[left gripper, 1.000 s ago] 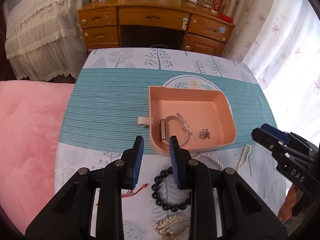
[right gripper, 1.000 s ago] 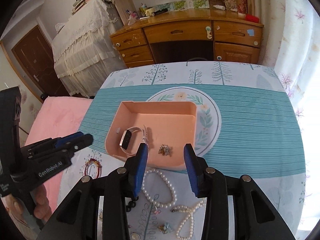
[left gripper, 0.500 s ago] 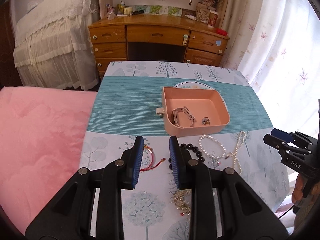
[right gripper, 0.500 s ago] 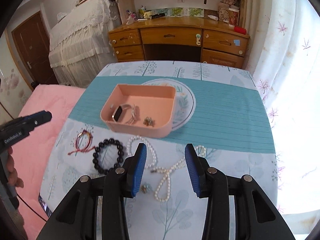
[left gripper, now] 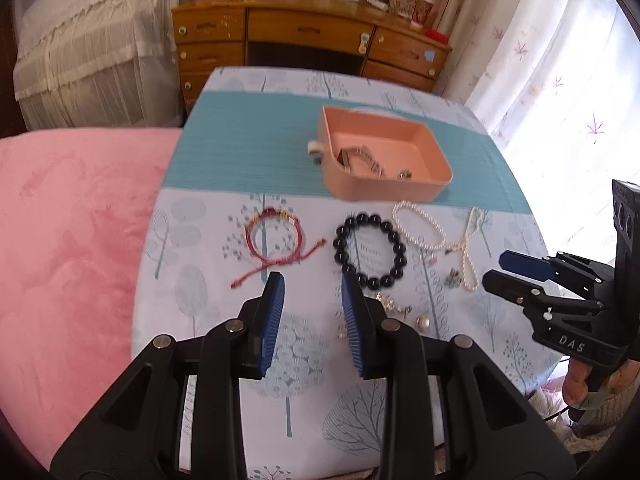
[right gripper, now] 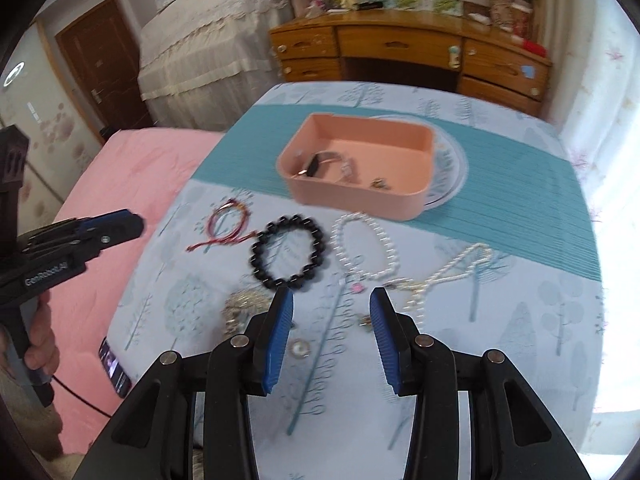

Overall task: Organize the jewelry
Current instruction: 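Move the right tool to the gold leaf hair clip while the left tool reaches the red bracelet, then grasp the gold leaf hair clip with the right tool while the left tool grasps the red bracelet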

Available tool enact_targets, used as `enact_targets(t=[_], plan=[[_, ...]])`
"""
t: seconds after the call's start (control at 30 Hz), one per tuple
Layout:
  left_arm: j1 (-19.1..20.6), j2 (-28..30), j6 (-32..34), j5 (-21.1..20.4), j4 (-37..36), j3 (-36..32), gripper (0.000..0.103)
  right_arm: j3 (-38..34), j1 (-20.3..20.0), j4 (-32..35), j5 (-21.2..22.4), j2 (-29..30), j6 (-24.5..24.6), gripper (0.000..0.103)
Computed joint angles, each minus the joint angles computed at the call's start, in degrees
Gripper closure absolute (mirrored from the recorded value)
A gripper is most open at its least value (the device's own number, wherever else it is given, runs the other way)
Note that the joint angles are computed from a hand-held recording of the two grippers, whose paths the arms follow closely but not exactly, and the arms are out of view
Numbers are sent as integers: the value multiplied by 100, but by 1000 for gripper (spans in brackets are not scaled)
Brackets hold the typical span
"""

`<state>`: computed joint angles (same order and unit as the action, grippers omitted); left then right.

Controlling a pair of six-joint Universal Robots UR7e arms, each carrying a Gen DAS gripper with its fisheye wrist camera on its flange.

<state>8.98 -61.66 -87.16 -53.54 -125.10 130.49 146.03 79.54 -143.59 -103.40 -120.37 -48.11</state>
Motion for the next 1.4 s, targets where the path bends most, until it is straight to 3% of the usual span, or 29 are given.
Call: enact_targets(t=[0.17, 0.27, 0.53, 0.73, 1.1, 1.23, 1.4], plan=[[174, 237, 101, -346, -634, 268, 77, 271, 91, -17, -139, 399, -296, 63], [262, 290, 82, -427, -837, 406, 77, 470, 94, -427, -290, 837, -560, 63], [400, 222, 1, -469, -1176, 733, 77, 473, 103, -1365, -532, 2051, -1356, 63], [515, 163, -10, -463, -1283, 824, 77, 258, 182, -1427, -645, 2634, -1594, 63], [981, 282, 456, -284, -1249, 636, 77, 387, 407, -1887, -741, 2989, -2391, 63], [1358, 296, 734, -168, -1408, 536, 77, 662, 409, -2562, -716, 3061, -2878, 75], [1924, 408, 1091, -63, -1658, 309, 77, 661, 300, -2439, -579, 2902, -2652, 77]])
